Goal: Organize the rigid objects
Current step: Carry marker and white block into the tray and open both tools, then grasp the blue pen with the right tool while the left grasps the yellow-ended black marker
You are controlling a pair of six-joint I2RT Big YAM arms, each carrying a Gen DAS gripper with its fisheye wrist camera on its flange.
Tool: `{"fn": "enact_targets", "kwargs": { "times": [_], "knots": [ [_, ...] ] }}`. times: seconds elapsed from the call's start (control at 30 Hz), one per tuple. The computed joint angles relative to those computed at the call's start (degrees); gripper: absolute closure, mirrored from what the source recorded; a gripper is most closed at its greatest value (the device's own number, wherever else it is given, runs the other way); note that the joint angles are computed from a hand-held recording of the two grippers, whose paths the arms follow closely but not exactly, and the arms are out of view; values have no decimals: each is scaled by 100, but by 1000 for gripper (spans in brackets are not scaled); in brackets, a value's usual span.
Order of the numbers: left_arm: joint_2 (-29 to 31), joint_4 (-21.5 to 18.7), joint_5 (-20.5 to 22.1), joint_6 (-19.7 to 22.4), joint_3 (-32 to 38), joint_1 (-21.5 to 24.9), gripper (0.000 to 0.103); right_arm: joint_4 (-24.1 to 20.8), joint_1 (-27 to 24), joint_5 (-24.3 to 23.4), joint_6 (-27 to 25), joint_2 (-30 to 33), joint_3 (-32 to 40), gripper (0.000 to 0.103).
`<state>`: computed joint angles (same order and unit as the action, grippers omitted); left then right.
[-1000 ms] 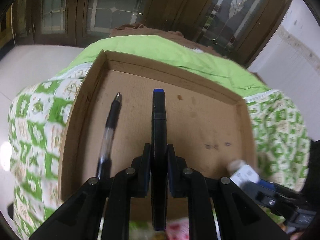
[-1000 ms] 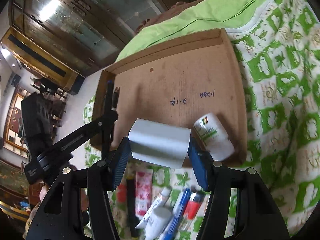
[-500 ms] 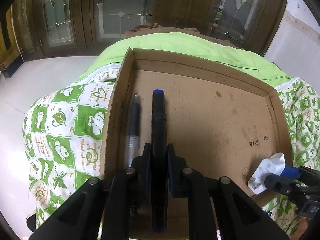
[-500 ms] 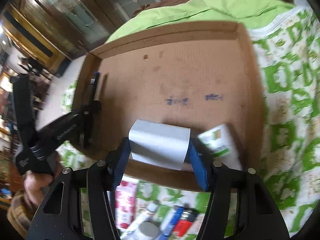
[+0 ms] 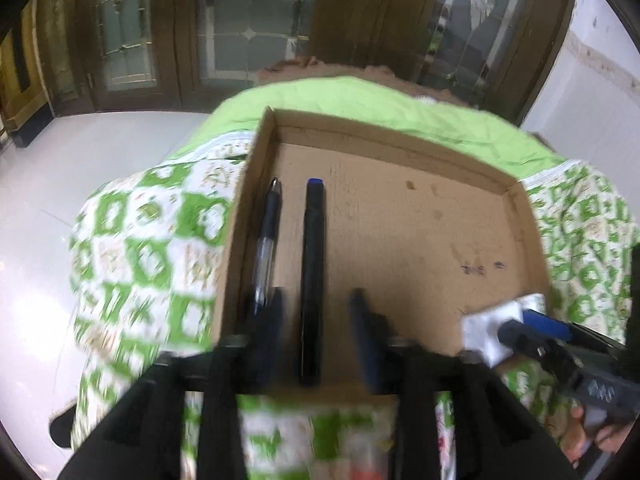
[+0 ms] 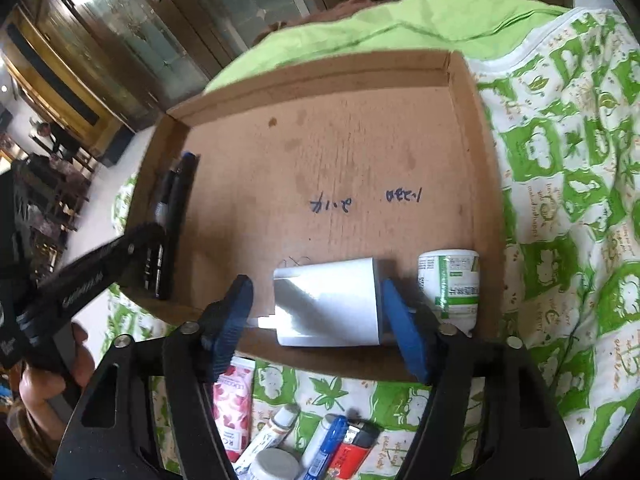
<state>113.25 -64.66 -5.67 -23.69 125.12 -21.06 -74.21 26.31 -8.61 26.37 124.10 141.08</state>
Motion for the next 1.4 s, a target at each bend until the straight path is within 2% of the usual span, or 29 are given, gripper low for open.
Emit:
{"fn": "enact_targets", "kwargs": {
  "times": [0.03, 0.07, 0.17, 0.23, 0.27, 0.33, 0.4, 0.5, 0.57, 0.7, 0.87, 1.0, 1.07, 1.13, 1.2, 1.27, 1.33, 1.4],
  "knots": [
    [-290, 271, -53, -79, -422, -34, 32, 186, -11, -21, 36, -174, -266, 34],
    [-723, 697, -99, -193, -1058, -80, 29, 314, -22, -59, 81, -312, -464, 34],
    [-1680, 1476, -28, -653, -2481, -171, 25, 948, -70, -227, 367, -977, -1447, 34],
    [-2059, 1670, -122, -934, -3104, -250, 24, 1252, -98, -245, 493, -1338, -1964, 33],
    [-2253, 1647, -221, -1127, -3458, -313, 24, 1438, -117, -243, 568, -1578, -2306, 29],
    [-2243, 1295, -162, -1402, -3513, -340, 24, 1654, -118, -189, 671, -1907, -2784, 23],
    [-2284, 1249, -131, -1555, -3535, -352, 24, 1804, -101, -189, 786, -2222, -3233, 23],
    [-2278, 1242, -654, -1279, -3437, -512, 24, 1902, -71, -279, 951, -2610, -3798, 23],
    [-2174, 1039, -697, -1180, -3336, -593, 24, 1933, -73, -337, 1020, -2795, -4097, 23],
    [-2188, 950, -361, -1214, -3411, -649, 24, 1837, 1, -248, 1040, -2833, -4231, 23],
    [-2178, 1035, -46, -1006, -3458, -740, 24, 1808, 97, 4, 887, -2832, -4212, 23],
    [-1932, 832, -25, -777, -3224, -828, 25, 1772, 118, 30, 882, -2816, -4210, 23],
    [-1830, 827, 40, -711, -3147, -855, 32, 1765, 128, 42, 880, -2796, -4184, 23],
    [-1765, 830, 146, -611, -3088, -874, 56, 1779, 149, 36, 892, -2762, -4161, 23],
    [-1679, 758, 208, -453, -2994, -914, 67, 1780, 146, 14, 900, -2735, -4145, 23],
    [-1651, 768, 262, -346, -2962, -937, 68, 1808, 134, -45, 950, -2710, -4139, 23],
    [-1617, 779, 363, -280, -2931, -942, 79, 1847, 113, -131, 993, -2708, -4157, 23],
    [-1514, 682, 425, -203, -2830, -956, 80, 1843, 91, -234, 1011, -2699, -4160, 28]
  ]
}}
